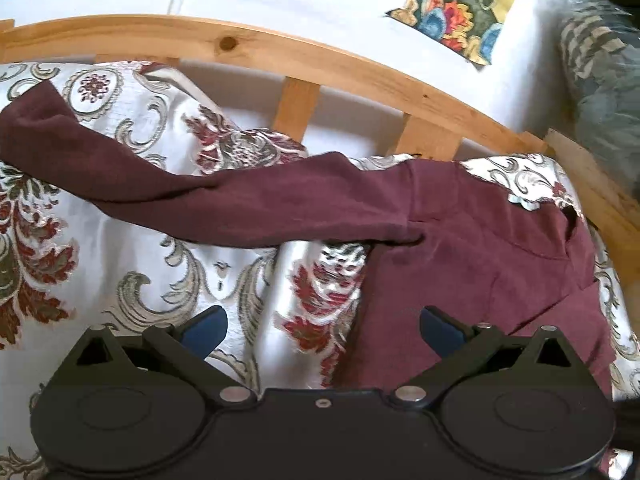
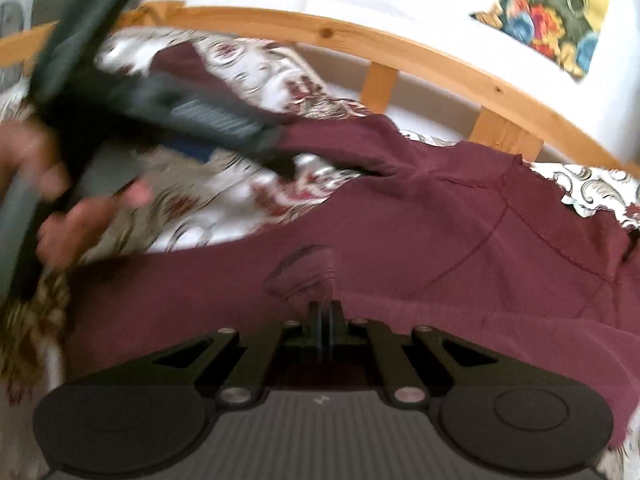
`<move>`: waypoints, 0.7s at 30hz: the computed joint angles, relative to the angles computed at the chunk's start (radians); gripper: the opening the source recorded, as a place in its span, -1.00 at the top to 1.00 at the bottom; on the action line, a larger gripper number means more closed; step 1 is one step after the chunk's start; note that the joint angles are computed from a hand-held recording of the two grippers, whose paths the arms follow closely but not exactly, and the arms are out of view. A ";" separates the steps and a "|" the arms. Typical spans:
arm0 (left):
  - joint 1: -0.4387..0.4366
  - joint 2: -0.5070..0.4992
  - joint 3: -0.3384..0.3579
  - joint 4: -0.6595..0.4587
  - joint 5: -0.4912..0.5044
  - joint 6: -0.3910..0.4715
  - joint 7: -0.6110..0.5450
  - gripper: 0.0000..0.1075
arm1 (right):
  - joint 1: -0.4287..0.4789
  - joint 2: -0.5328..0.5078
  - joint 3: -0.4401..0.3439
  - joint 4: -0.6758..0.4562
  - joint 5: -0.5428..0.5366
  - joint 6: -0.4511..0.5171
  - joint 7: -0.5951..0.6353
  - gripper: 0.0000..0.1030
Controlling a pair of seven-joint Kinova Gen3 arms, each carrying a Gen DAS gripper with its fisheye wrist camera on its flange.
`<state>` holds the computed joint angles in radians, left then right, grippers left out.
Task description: Fold small clothes
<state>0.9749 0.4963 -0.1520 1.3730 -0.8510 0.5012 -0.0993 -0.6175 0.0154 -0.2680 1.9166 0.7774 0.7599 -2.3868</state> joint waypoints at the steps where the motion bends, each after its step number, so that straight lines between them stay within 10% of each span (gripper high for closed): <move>1: -0.004 0.000 0.008 0.001 0.003 -0.004 -0.011 -0.90 | -0.020 0.002 -0.018 0.006 0.016 0.034 -0.029 0.91; 10: -0.039 0.007 0.087 -0.003 0.089 -0.035 -0.233 -0.90 | -0.094 -0.077 -0.029 0.041 -0.036 0.171 -0.203 -0.02; 21: 0.004 0.091 0.113 -0.117 0.179 0.146 -0.502 -0.90 | 0.105 -0.179 -0.159 0.106 0.035 0.326 -0.647 -0.77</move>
<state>0.9793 0.5877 -0.0388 1.2565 -0.6715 0.6471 -0.6011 -0.5126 -0.1636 -0.4273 2.0226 0.8128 1.0858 -3.0338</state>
